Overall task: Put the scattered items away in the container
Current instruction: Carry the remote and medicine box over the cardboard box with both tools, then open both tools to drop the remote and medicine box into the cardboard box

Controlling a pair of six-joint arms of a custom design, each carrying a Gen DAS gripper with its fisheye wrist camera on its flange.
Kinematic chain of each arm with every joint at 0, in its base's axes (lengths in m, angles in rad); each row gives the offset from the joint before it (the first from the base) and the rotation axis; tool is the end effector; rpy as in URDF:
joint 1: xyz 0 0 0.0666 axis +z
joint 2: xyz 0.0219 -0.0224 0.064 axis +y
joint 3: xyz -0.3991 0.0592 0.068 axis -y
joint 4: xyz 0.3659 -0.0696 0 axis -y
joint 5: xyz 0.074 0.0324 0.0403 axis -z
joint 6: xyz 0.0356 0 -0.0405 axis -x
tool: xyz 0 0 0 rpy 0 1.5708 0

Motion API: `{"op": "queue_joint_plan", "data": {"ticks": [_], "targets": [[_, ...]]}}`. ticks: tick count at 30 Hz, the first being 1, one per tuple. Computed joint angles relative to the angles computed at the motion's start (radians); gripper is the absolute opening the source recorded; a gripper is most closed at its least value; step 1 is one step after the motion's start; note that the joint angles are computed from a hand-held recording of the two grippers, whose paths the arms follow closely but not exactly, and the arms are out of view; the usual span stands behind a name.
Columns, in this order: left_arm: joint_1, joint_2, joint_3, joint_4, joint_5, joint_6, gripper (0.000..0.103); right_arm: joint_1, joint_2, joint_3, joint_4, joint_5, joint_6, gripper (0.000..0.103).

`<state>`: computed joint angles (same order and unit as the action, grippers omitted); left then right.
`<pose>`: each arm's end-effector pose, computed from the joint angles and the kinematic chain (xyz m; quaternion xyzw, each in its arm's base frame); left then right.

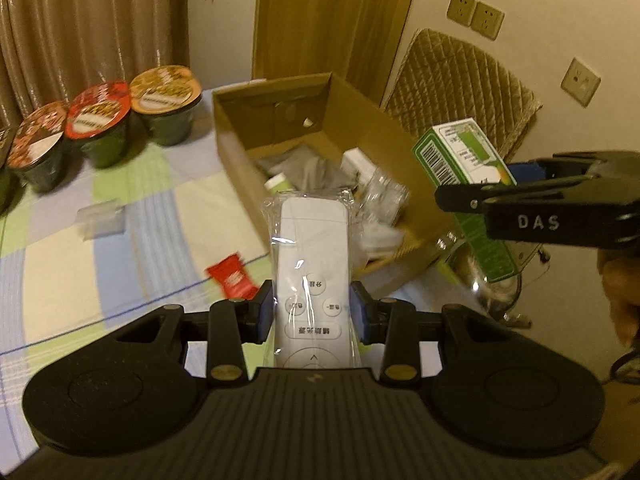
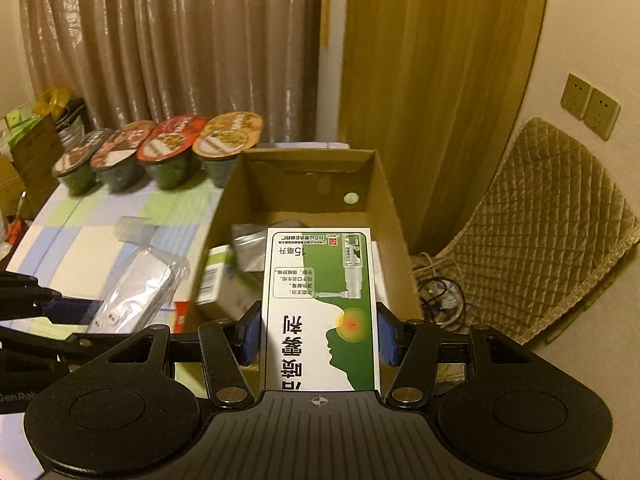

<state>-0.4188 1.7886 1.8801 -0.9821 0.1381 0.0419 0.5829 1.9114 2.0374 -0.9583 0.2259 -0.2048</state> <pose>0.5528 -0.2519 0.4539 0.1988 0.9195 -0.1393 0.3091 0.5517 0.3537 0.4495 -0.1342 0.9178 0.0406 0.3715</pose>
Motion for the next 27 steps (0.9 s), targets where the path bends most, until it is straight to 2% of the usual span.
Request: {"op": "queue_joint_plan", "data": {"ticks": [8, 15, 27], "targets": [[-0.028, 0.133, 0.199, -0.044, 0.006, 0.056, 0.033, -0.042, 0.036, 0.037, 0.003, -0.028, 0.011, 0.058], [-0.031, 0.255, 0.370, -0.081, 0.032, 0.161, 0.033, -0.069, 0.066, 0.064, -0.003, -0.044, 0.019, 0.058], [-0.035, 0.410, 0.597, -0.140, 0.015, 0.269, 0.033, -0.086, 0.124, 0.117, -0.009, -0.071, 0.030, 0.058]]}}
